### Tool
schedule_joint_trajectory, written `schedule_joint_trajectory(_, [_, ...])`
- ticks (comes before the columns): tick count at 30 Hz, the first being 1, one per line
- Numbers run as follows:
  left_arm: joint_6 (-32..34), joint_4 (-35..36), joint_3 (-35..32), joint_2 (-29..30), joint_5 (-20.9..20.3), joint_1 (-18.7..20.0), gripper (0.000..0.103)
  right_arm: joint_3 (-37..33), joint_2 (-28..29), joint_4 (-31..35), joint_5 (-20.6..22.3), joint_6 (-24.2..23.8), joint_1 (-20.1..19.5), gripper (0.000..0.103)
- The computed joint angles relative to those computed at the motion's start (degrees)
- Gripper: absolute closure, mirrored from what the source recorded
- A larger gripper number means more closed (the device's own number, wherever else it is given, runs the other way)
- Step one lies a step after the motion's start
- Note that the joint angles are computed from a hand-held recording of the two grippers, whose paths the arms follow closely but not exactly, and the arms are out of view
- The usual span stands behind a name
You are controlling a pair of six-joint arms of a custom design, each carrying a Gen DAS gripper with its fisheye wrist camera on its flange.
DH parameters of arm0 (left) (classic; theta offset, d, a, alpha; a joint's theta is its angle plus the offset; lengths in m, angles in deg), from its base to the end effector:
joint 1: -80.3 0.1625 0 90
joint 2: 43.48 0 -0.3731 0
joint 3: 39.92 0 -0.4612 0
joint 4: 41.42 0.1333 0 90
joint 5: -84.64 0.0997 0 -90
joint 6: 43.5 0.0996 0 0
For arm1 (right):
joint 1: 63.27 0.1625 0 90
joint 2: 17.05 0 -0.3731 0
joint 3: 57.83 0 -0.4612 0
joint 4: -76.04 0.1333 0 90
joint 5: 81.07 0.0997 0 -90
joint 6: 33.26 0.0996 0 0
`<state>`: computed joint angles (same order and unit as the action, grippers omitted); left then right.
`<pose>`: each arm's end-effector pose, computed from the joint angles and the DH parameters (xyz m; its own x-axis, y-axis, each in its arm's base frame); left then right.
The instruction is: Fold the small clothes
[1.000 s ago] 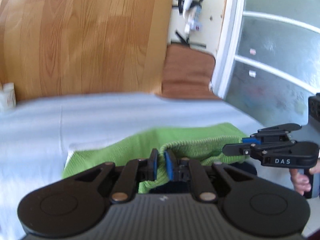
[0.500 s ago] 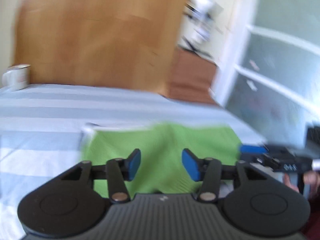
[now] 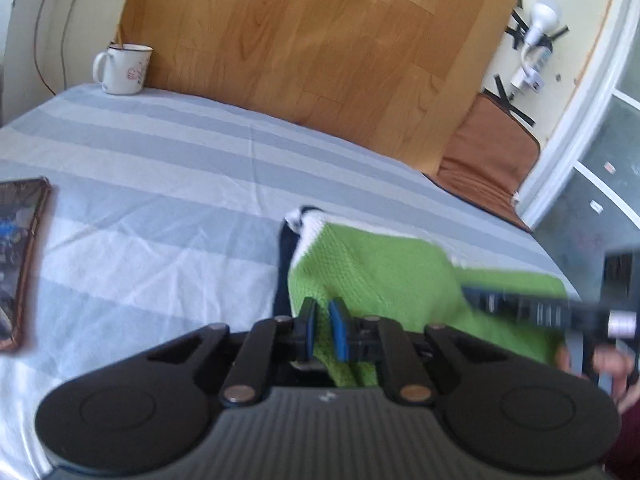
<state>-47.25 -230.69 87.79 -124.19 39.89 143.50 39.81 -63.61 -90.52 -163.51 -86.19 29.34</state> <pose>-0.0394 -0.5305 0.2293 -0.8978 -0.2193 -0.3819 0.2177 0.5330 -0.8176 0.1772 -0.6714 0.0283 -0.5626 -0.7808 0.2717 -0.8129 0.4625 -0.3541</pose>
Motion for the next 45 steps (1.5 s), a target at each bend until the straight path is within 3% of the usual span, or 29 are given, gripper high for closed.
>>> schedule_joint_trajectory(1, [0.0, -0.2, -0.3, -0.2, 0.1, 0.4, 0.094, 1.5, -1.0, -1.1, -0.5, -2.0, 0.1, 0.083])
schedule_joint_trajectory(4, [-1.2, 2.1, -0.7, -1.7, -2.6, 2.3, 0.091, 3.5, -4.0, 0.5, 0.5, -1.3, -0.2, 0.081])
schedule_joint_trajectory(6, [-0.5, 2.3, -0.6, -1.6, -1.3, 1.8, 0.088, 4.1, -5.3, 1.1, 2.1, -0.9, -0.7, 0.081])
schedule_joint_trajectory(9, [2.7, -2.9, 1.3, -2.3, -0.3, 0.0, 0.073, 5.5, -6.6, -1.2, 5.6, -0.6, -0.9, 0.081])
schedule_joint_trajectory(13, [5.7, -7.2, 2.8, -3.7, -5.5, -1.5, 0.071, 2.0, -3.6, -0.6, 9.5, 1.5, 0.0, 0.081])
schedule_joint_trajectory(16, [6.1, -7.1, 1.9, -1.7, -9.8, -1.3, 0.071, 0.3, -1.1, 1.0, 7.6, 1.9, 0.9, 0.081])
schedule_joint_trajectory(18, [5.5, -5.7, 0.9, 0.0, -12.4, -0.6, 0.071, -1.2, 0.5, 6.8, 3.9, 3.6, 1.2, 0.080])
schedule_joint_trajectory(19, [4.9, -4.6, 0.3, 0.9, -13.3, -0.2, 0.071, -0.1, 0.4, 7.2, 4.3, 3.7, 0.5, 0.080])
schedule_joint_trajectory(21, [4.4, -2.6, -0.9, 2.3, -14.6, 0.5, 0.071, 4.0, -1.6, 4.1, 5.5, -1.9, -0.1, 0.079])
schedule_joint_trajectory(23, [4.0, -0.8, -2.2, 3.7, -15.7, 1.2, 0.071, 6.2, -4.2, 6.5, 6.4, -6.5, -0.7, 0.075])
schedule_joint_trajectory(26, [4.0, 1.5, -4.1, 6.0, -13.9, 1.4, 0.071, 7.7, -7.2, 9.0, 7.6, -7.3, -1.9, 0.076])
schedule_joint_trajectory(29, [2.9, 4.3, -6.1, 8.5, -8.4, 1.4, 0.079, 8.4, -8.7, 4.1, 7.1, -3.7, -3.2, 0.076])
schedule_joint_trajectory(31, [2.7, 3.6, -5.4, 7.8, -9.4, 1.6, 0.079, 7.8, -9.1, 1.2, 4.1, 0.5, -4.4, 0.078])
schedule_joint_trajectory(32, [2.5, 3.3, -5.0, 7.4, -9.9, 1.8, 0.079, 7.5, -9.7, 2.6, 4.5, 1.8, -5.3, 0.090])
schedule_joint_trajectory(34, [2.0, 3.2, -4.2, 6.4, -11.0, 1.9, 0.077, 7.5, -11.5, 6.3, 5.3, 5.0, -6.6, 0.092])
schedule_joint_trajectory(37, [4.0, 1.0, -3.2, 5.6, -11.6, 1.2, 0.067, 10.2, -13.9, 3.2, 5.4, 2.7, -6.9, 0.084])
schedule_joint_trajectory(39, [6.2, -0.8, -3.2, 5.6, -12.5, 0.6, 0.064, 11.0, -14.4, 0.6, 7.3, 3.4, -7.0, 0.073])
schedule_joint_trajectory(45, [9.4, 0.0, -7.5, 9.2, -14.5, 0.8, 0.064, 9.2, -11.9, -7.8, 10.4, 9.1, -6.4, 0.073])
